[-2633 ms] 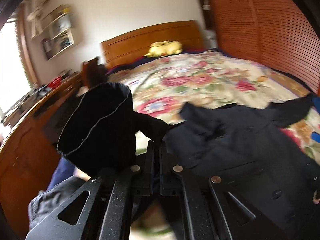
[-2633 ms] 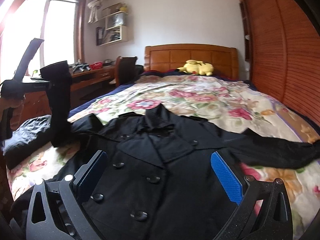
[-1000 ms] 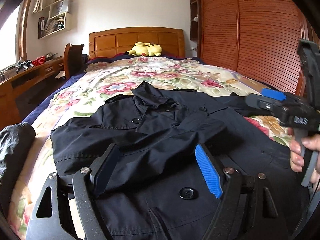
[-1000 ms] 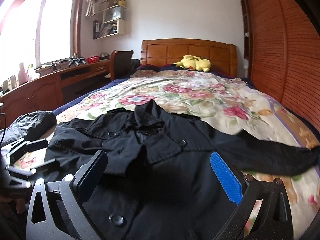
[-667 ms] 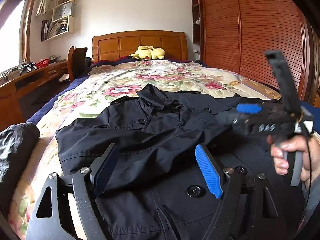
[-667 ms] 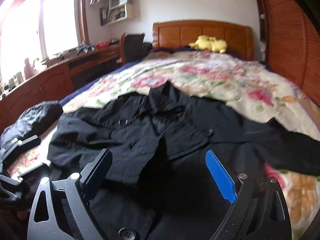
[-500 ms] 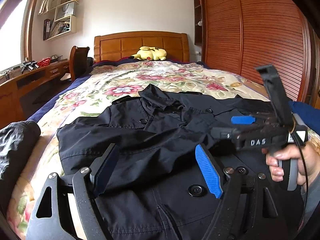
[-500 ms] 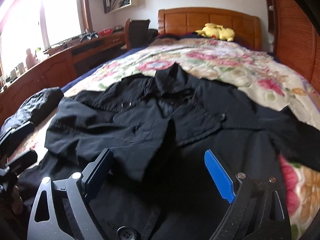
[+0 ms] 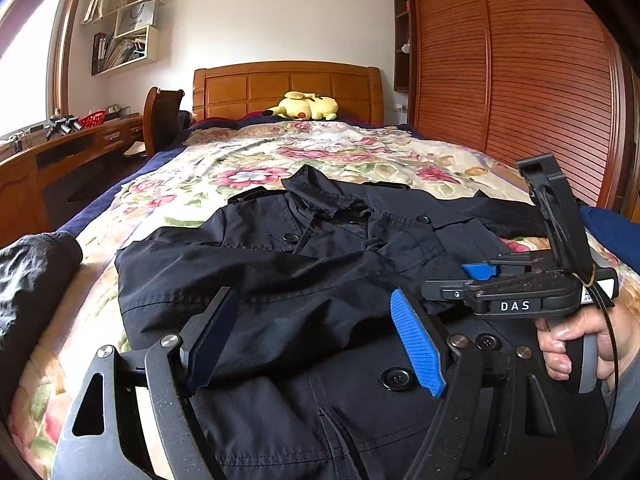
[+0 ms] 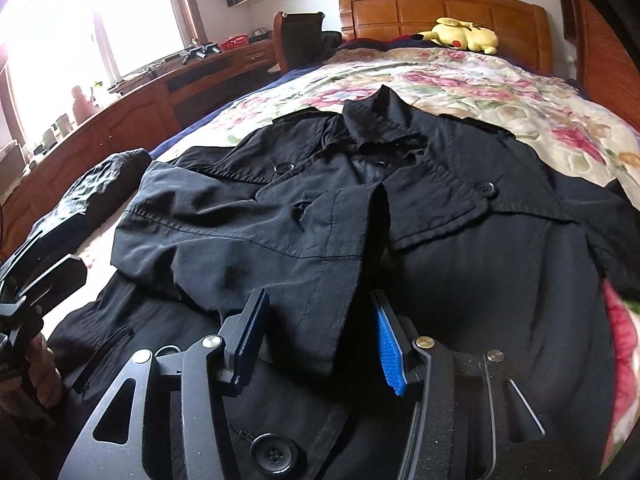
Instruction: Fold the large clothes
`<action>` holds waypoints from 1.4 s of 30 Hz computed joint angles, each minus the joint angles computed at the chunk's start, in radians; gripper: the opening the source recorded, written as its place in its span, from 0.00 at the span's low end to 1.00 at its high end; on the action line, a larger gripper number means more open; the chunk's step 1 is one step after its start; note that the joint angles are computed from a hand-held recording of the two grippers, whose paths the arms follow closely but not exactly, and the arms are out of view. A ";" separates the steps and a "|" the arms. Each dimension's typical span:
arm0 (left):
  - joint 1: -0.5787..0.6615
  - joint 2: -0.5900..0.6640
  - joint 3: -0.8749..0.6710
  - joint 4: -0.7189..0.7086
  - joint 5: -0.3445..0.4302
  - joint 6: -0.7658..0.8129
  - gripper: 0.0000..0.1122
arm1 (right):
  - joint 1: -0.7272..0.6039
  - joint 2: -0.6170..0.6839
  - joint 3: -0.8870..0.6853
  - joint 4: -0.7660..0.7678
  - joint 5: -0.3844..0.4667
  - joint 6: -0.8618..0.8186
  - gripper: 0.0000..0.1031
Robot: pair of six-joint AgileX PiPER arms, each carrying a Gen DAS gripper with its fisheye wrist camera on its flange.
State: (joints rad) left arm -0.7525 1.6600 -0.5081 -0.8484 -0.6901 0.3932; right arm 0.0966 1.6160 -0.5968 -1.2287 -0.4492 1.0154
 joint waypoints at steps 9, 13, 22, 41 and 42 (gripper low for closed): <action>0.006 0.003 0.000 0.007 -0.002 0.003 0.71 | 0.014 -0.049 0.065 0.173 -0.011 -0.171 0.11; 0.010 0.005 0.005 0.017 -0.005 -0.005 0.71 | -0.053 -0.105 0.142 0.239 -0.139 -0.252 0.06; 0.007 0.005 0.003 0.010 -0.001 -0.005 0.71 | -0.201 -0.284 0.309 0.400 -0.227 -0.423 0.05; 0.026 0.021 -0.012 0.039 0.027 -0.031 0.71 | -0.266 -0.417 0.393 0.823 -0.033 -0.714 0.05; 0.032 0.019 -0.014 0.047 0.034 -0.034 0.71 | -0.251 -0.440 0.399 0.866 -0.009 -0.748 0.05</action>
State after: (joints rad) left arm -0.7200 1.6794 -0.5219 -0.8019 -0.6559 0.3597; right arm -0.1541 1.1760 -0.1979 -0.3627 -0.4580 0.2670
